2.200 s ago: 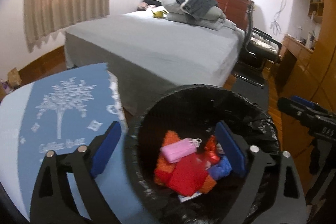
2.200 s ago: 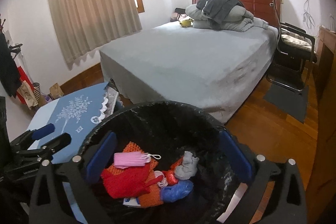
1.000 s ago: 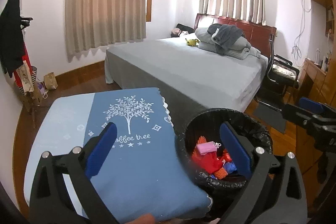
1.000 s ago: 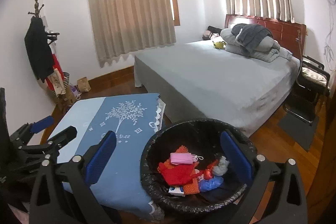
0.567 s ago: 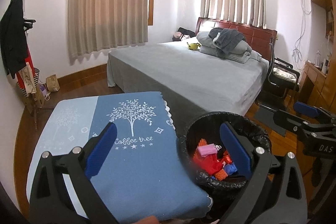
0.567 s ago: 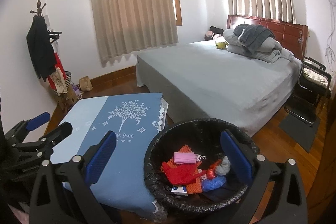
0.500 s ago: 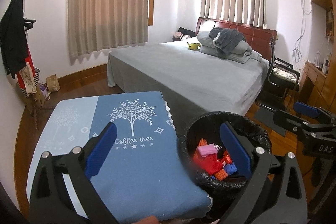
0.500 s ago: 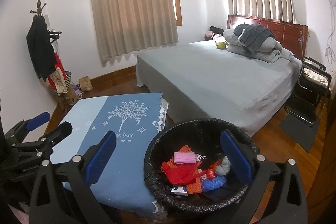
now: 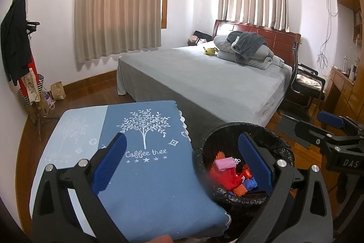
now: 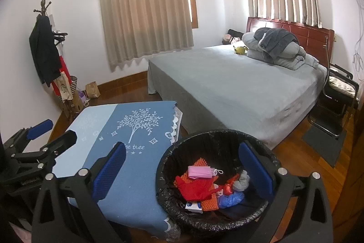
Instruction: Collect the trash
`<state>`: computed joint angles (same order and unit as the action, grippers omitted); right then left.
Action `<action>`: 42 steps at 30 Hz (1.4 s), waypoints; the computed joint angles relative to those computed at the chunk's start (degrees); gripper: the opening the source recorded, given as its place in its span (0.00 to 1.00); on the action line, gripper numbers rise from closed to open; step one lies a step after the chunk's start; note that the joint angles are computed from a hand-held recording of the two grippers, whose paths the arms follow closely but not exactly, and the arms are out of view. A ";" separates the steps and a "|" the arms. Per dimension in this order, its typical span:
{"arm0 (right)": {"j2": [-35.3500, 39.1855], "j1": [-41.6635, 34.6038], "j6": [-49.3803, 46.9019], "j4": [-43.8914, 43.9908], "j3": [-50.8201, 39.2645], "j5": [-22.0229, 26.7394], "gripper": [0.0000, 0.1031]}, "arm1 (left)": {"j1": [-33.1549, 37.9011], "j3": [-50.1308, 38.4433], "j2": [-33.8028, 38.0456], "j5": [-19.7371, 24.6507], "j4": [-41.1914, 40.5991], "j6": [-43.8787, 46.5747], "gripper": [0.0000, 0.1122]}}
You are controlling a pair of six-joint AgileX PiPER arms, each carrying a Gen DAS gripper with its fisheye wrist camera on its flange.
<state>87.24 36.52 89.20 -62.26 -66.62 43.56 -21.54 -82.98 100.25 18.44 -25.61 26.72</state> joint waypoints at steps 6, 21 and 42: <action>0.03 0.01 0.02 -0.01 -0.06 -0.04 0.95 | -0.01 0.08 -0.02 -0.05 0.07 -0.10 0.85; 0.28 0.09 -0.27 0.21 -0.41 0.14 0.95 | 0.01 0.13 -0.04 -0.08 -0.17 0.17 0.85; 0.37 0.04 -0.59 0.45 -0.61 0.05 0.95 | -0.05 -0.21 0.02 0.22 0.59 -0.65 0.85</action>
